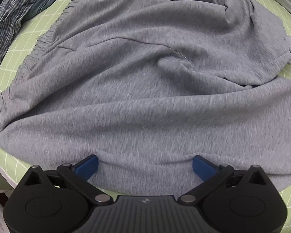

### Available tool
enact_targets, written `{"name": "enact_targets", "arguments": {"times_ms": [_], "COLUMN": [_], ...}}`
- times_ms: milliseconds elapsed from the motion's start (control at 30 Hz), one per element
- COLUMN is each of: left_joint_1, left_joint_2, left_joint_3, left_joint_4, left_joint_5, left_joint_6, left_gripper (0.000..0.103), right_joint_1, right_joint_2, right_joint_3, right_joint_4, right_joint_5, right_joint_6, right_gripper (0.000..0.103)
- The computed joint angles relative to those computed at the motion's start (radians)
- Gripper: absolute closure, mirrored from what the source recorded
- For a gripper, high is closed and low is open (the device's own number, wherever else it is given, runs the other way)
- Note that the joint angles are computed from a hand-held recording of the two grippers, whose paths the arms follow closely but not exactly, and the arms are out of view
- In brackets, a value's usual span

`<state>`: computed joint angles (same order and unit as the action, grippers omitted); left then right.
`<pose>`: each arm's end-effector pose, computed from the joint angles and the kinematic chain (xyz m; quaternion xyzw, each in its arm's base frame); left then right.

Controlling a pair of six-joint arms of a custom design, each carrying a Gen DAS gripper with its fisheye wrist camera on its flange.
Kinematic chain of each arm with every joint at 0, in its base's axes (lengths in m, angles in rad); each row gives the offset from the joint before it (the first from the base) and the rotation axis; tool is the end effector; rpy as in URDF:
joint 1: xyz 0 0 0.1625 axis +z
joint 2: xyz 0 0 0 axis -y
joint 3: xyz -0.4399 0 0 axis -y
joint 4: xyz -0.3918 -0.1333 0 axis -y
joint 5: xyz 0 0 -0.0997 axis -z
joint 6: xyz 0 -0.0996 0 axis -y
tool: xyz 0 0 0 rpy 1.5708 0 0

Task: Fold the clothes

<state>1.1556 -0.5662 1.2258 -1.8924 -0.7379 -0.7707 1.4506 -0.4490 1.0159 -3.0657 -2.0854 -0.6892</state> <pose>-0.1142 -0.7722 0.0621 -0.0924 0.8993 -0.0953 0.4166 -0.0190 -0.8599 0.1709 0.1334 -0.8620 0.3082 0.3796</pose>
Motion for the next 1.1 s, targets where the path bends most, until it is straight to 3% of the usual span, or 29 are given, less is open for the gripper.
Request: {"name": "enact_targets", "arguments": {"times_ms": [67, 100, 233, 333, 400, 600, 667, 700, 800, 933, 1100], "left_joint_1": [0.0, 0.0, 0.006, 0.009, 0.007, 0.004, 0.002, 0.001, -0.003, -0.004, -0.006], "left_joint_2": [-0.003, -0.005, -0.01, -0.014, -0.017, -0.027, -0.031, -0.032, -0.032, -0.041, -0.064], "left_joint_3": [0.006, 0.008, 0.009, 0.011, 0.018, 0.04, 0.048, 0.052, 0.065, 0.091, 0.154], "left_joint_4": [-0.004, -0.006, -0.009, -0.011, -0.015, -0.035, -0.045, -0.049, -0.069, -0.097, -0.145], "left_joint_5": [-0.002, -0.003, -0.02, -0.03, -0.027, -0.022, -0.02, -0.018, -0.014, -0.009, -0.009], "left_joint_6": [-0.011, -0.015, -0.01, -0.006, -0.007, -0.015, -0.015, -0.015, -0.018, -0.013, -0.006], "left_gripper": [0.0, 0.0, 0.0, 0.0, 0.0, 0.0, 0.0, 0.0, 0.0, 0.0, 0.0], "right_joint_1": [-0.005, -0.01, -0.03, -0.051, -0.064, -0.076, -0.078, -0.081, -0.09, -0.092, -0.116], "right_joint_2": [-0.034, -0.054, -0.124, -0.147, -0.15, -0.124, -0.112, -0.114, -0.155, -0.225, -0.317], "right_joint_3": [0.058, 0.091, 0.199, 0.219, 0.204, 0.137, 0.119, 0.124, 0.215, 0.365, 0.495], "right_joint_4": [-0.021, -0.047, -0.153, -0.18, -0.148, -0.033, 0.001, 0.001, -0.113, -0.331, -0.349], "right_joint_5": [0.024, 0.033, 0.063, 0.075, 0.095, 0.149, 0.132, 0.131, 0.153, 0.097, 0.075], "right_joint_6": [0.053, 0.068, 0.127, 0.172, 0.18, 0.162, 0.161, 0.16, 0.18, 0.175, 0.211], "right_gripper": [0.071, 0.067, 0.063, 0.067, 0.073, 0.074, 0.092, 0.095, 0.1, 0.102, 0.101]}}
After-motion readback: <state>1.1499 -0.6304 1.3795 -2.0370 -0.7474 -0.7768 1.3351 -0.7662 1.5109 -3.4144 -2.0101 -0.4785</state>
